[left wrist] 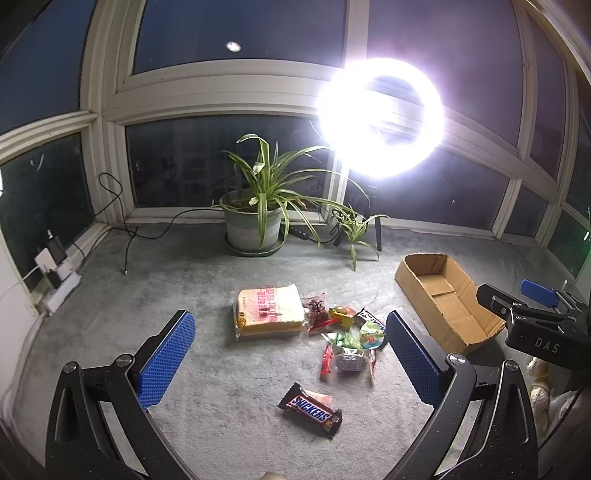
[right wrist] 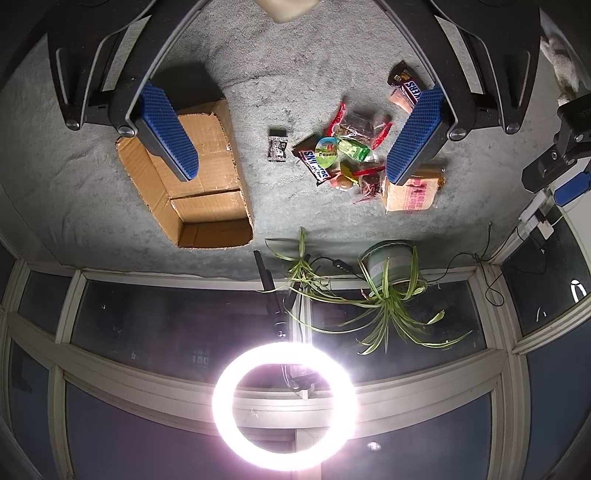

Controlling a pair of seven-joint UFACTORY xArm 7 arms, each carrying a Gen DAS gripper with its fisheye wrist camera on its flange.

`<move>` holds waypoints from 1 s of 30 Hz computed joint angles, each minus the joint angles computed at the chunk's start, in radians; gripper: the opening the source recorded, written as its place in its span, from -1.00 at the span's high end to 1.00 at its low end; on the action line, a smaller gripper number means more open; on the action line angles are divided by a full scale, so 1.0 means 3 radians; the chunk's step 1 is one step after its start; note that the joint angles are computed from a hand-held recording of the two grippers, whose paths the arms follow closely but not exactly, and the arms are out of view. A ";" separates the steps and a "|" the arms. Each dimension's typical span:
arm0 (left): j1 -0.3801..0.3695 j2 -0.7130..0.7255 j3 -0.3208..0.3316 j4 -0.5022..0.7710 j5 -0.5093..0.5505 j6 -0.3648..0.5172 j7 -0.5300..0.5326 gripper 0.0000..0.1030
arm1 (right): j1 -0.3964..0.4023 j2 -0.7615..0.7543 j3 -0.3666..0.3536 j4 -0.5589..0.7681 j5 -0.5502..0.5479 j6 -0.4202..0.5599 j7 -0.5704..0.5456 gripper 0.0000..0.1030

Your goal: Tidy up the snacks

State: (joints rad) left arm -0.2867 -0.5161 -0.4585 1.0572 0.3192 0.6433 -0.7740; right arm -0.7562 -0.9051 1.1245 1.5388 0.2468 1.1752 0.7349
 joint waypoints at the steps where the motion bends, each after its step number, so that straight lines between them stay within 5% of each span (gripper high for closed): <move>1: -0.0004 0.0006 0.0002 0.0002 -0.0003 0.0000 0.0002 -0.98 | 0.0017 -0.0012 -0.0004 -0.0026 0.0007 -0.0007 0.0006 -1.00; 17: -0.0067 0.0071 0.0059 -0.0036 -0.0032 0.0037 0.0026 -0.98 | 0.0201 0.0114 0.0035 -0.0267 -0.0117 -0.0103 0.0089 -1.00; 30: -0.0149 0.0051 0.0203 -0.0238 -0.0240 0.0122 0.0077 -0.86 | 0.0790 0.0419 -0.0125 -0.0855 -0.0428 -0.0365 0.0362 -1.00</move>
State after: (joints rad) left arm -0.3313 -0.5008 -0.3976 0.9858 0.2472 0.6798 -0.7509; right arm -0.5192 -0.7793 1.0871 1.2823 0.1186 1.0657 0.8433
